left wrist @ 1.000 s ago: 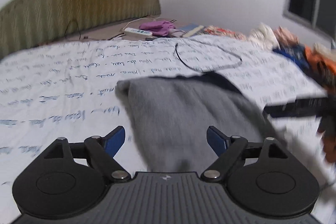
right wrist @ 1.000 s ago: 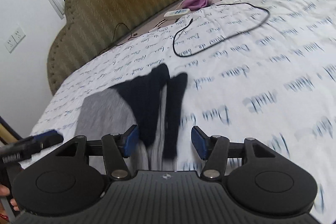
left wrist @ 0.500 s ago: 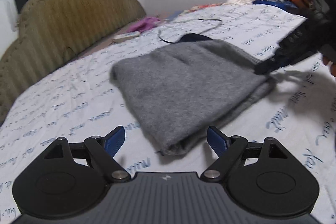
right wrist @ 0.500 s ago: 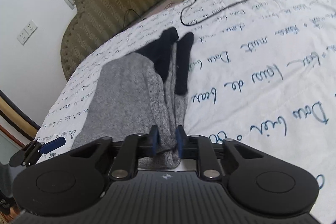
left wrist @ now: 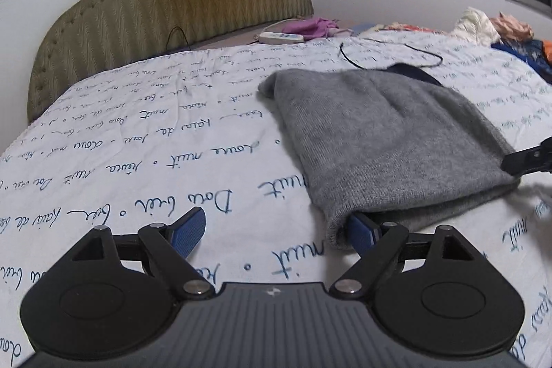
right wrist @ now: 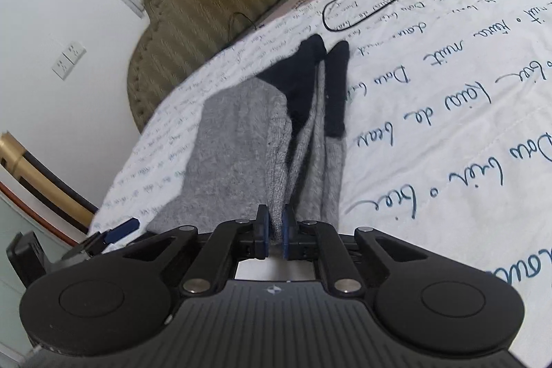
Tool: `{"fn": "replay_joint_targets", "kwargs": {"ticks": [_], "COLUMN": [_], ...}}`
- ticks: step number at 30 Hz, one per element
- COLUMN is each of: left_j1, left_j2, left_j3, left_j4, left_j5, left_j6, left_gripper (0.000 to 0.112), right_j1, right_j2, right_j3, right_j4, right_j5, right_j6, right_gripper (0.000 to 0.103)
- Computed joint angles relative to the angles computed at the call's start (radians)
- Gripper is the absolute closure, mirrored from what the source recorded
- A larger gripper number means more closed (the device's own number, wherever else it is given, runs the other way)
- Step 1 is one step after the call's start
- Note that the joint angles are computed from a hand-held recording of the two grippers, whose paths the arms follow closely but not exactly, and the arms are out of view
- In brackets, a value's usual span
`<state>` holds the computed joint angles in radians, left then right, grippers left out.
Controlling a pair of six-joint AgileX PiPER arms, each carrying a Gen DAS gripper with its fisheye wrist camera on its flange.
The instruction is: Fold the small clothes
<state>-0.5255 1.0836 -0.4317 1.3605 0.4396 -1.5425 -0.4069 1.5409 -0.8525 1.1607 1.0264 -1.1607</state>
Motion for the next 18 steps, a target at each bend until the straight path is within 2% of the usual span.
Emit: {"fn": "replay_joint_targets", "kwargs": {"ticks": [2,5,6,9,13,15,18], "left_j1": [-0.025,-0.039,-0.044,-0.072,-0.091,-0.097,-0.094], "left_j2": [-0.026,-0.091,-0.115,-0.138,-0.011,0.083,0.167], "left_j3": [-0.003,-0.024,-0.032,-0.076,-0.170,-0.215,-0.226], "left_j4": [-0.060,-0.218,-0.255,-0.279,-0.280,-0.323,-0.369], "left_j5": [0.007,0.007,0.006,0.009,0.019,0.035,0.017], "left_j6": [0.060,0.218,0.256,0.284,0.238,0.236,0.219], "left_gripper": [0.026,0.026,0.026,0.025,0.025,0.025,0.025], "right_j1": [0.009,-0.008,-0.009,0.001,0.090,0.142,0.203], "right_j2": [0.001,0.000,-0.012,-0.103,-0.236,-0.232,-0.177], "right_j3": [0.008,0.012,0.015,0.052,0.119,0.119,0.101], "right_j4": [-0.019,-0.019,-0.024,-0.003,0.070,0.056,-0.033], "right_j5": [-0.045,-0.040,-0.049,-0.130,-0.303,-0.338,-0.381], "right_j6": [0.007,-0.002,0.001,-0.020,-0.115,-0.131,-0.051], "right_gripper": [0.092,0.091,0.082,0.080,0.080,0.080,0.081]}}
